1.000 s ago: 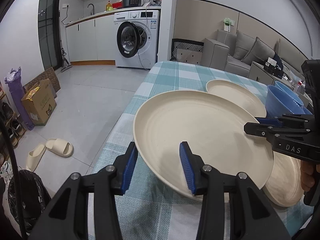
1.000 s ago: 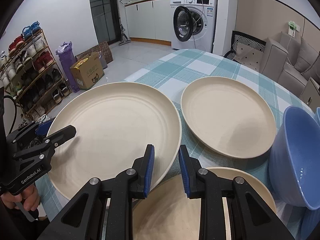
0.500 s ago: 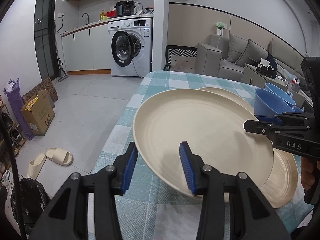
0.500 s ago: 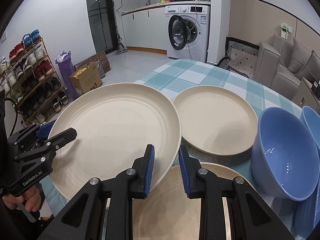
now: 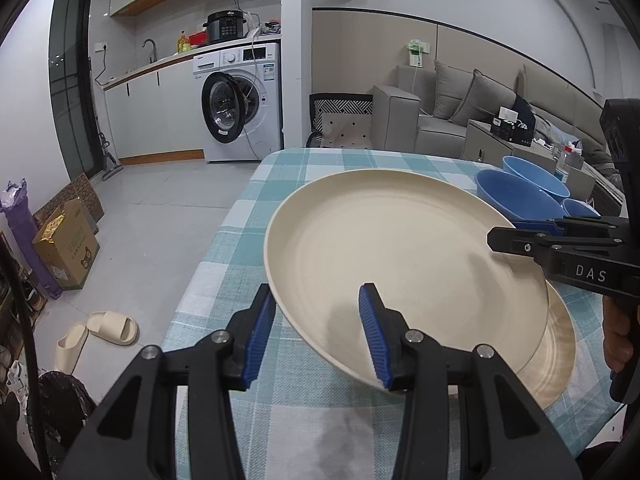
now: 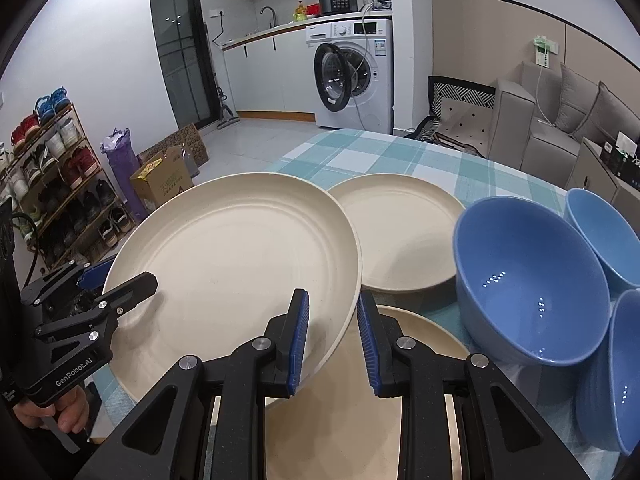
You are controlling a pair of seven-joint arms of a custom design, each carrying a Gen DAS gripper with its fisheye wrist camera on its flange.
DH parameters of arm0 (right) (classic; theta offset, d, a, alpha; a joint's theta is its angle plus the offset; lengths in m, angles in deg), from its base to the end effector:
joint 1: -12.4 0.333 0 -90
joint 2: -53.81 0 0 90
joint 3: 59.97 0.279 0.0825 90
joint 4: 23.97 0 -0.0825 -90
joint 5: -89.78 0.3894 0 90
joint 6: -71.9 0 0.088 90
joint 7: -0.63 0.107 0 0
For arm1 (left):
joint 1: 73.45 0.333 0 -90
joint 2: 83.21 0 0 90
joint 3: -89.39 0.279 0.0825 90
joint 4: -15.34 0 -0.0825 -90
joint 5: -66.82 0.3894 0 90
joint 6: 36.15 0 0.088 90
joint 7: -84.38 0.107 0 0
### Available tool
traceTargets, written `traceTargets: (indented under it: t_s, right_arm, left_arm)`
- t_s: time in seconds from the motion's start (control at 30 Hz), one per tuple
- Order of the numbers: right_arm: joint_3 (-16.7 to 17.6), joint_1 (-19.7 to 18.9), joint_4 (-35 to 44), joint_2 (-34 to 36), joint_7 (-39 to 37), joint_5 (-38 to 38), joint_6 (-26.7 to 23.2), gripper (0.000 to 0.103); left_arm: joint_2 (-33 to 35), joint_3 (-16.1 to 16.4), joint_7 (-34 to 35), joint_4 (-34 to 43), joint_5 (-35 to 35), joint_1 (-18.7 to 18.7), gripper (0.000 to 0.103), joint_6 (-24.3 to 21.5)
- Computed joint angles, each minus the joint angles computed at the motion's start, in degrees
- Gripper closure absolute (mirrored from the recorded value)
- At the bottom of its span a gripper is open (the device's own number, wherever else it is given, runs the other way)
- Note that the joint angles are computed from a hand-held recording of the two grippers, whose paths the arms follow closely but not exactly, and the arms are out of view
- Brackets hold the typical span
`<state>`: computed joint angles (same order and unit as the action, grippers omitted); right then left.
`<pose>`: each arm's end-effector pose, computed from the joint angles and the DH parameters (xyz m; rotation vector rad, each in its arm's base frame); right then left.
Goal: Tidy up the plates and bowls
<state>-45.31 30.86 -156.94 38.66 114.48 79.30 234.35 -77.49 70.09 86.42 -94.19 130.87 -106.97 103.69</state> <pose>0.4341 0.3019 0.4947 -1.9678 1.4024 -0.5026 0.3808 -0.4913 0.4545 -1.5876 1.7816 -0.9201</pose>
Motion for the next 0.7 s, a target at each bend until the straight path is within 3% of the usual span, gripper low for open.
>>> traceTargets:
  t_s: [0.7]
  right_arm:
    - [2.4,-4.5,-12.9,-15.5,3.2,3.7,0.4,0.078]
  left_arm:
    - [5.8,1.0,5.1,7.2,0.1,-4.1,0.061,0.6]
